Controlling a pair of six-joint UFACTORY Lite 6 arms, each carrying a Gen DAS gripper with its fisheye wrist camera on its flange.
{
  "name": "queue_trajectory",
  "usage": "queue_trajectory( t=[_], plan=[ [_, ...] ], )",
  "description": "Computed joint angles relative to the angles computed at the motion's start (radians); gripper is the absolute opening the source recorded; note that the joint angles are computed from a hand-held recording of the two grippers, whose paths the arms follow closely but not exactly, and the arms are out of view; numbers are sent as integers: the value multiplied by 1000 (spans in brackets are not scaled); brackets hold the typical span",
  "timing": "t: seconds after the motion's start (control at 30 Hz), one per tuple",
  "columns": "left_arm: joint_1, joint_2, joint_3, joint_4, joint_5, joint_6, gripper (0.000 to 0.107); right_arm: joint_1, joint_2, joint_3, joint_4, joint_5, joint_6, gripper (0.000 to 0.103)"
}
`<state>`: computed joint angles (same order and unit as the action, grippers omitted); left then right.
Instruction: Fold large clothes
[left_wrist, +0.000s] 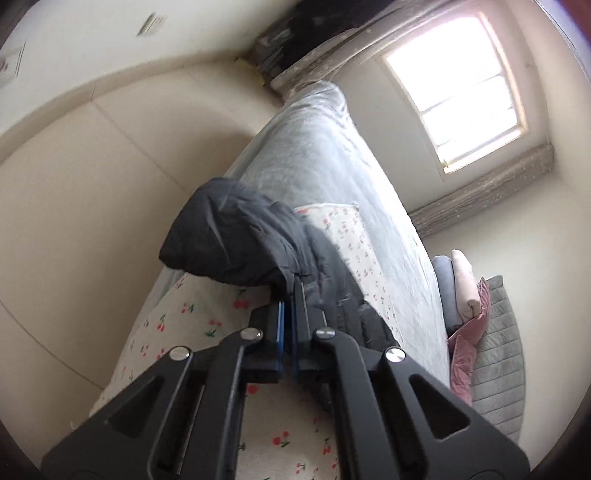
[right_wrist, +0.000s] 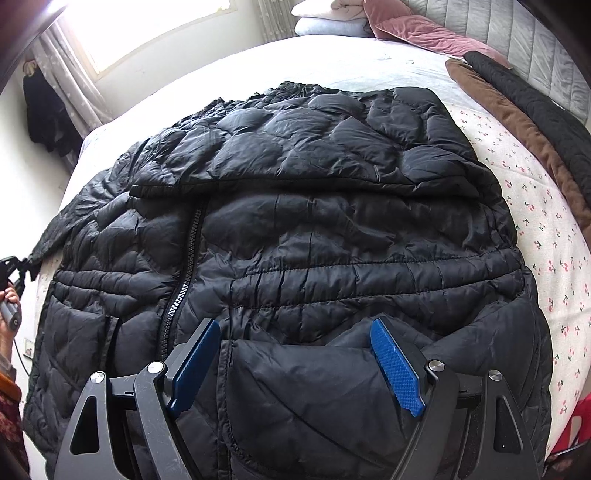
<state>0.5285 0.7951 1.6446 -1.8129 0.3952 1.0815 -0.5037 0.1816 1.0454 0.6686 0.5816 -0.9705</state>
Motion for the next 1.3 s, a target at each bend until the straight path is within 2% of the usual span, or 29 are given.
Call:
queue_trajectory(
  t=[0.13, 0.2, 0.33, 0.47, 0.63, 0.7, 0.77, 0.83, 0.87, 0.9, 0.97, 1.07, 1.23, 1.3],
  plan=[
    [-116, -202, -65, -132, -99, 284, 3, 2, 0, -1, -1, -2, 0, 85],
    [-178, -292, -66, -45, -125, 268, 3, 2, -4, -1, -4, 0, 2, 85],
    [-329, -370, 27, 374, -178, -38, 3, -3, -18, -2, 10, 13, -7, 85],
    [-498, -360, 124, 792, -198, -347, 3, -9, -23, 2, 21, 25, -15, 85],
    [-686, -278, 244, 1315, -153, -747, 3, -28, -30, 2, 41, 41, -34, 85],
    [-766, -271, 222, 1450, -139, -836, 3, -37, -21, 12, 48, 47, -35, 85],
    [-820, -208, 280, 1445, -64, -758, 3, -44, -11, 20, 52, 54, -32, 85],
    [-858, -122, 376, 1408, 93, -656, 9, -51, -1, 29, 55, 64, -35, 85],
    [-874, -88, 400, 1405, 150, -620, 21, -53, 2, 31, 56, 65, -36, 85],
    [-895, -83, 391, 1416, 178, -608, 37, -52, 2, 31, 55, 63, -38, 85],
    [-914, -135, 274, 1410, 142, -560, 58, -54, 2, 29, 56, 64, -43, 85],
    [-894, -217, 139, 1318, 127, -437, 61, -53, 8, 30, 58, 61, -44, 85],
    [-810, -297, 29, 1301, 86, -441, 61, -48, 6, 21, 57, 53, -46, 85],
    [-751, -302, 3, 1229, 65, -415, 61, -54, 9, 25, 68, 63, -56, 85]
  ],
)
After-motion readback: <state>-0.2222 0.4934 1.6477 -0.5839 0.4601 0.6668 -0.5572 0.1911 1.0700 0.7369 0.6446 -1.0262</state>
